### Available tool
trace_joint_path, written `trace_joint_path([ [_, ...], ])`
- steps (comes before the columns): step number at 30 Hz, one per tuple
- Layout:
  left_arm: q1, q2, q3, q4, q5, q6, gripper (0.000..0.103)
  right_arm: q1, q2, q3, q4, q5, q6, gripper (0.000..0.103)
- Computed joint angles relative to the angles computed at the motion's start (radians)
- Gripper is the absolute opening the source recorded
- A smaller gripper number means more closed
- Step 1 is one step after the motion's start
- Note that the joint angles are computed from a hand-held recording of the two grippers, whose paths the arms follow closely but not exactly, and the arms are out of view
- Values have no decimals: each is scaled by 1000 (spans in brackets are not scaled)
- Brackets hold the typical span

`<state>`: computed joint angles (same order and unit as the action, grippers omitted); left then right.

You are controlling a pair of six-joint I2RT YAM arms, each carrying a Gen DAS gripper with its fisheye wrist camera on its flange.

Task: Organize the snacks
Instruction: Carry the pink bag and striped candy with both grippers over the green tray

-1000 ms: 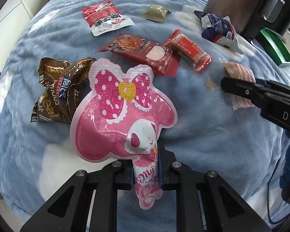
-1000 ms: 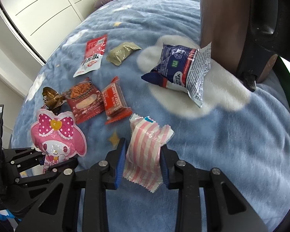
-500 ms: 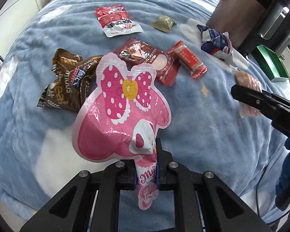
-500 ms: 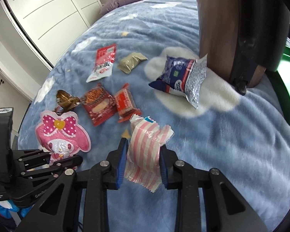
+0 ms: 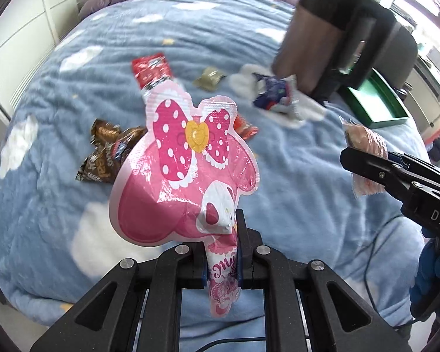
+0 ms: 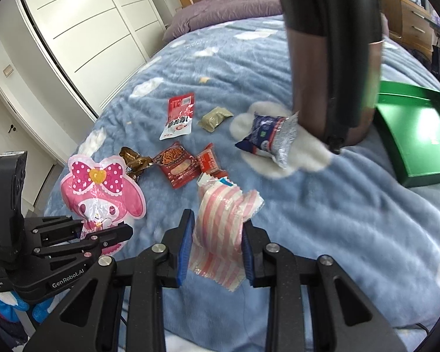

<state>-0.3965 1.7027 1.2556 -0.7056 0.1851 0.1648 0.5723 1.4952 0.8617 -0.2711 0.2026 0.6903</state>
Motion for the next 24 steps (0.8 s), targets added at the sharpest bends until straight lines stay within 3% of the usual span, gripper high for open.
trace_joint_path([
  [11,-262,4,84,-37,-33,-32,10,-119,-441,-192,-231,77,9,40],
  [17,-428,119,258,-83,-59,-45,10,-411,-639,-248,-337,-7,-152,40],
  [24,-565,364,634,-183,-98,-45,10,-831,-591,-249,-266,-203,-419,40],
])
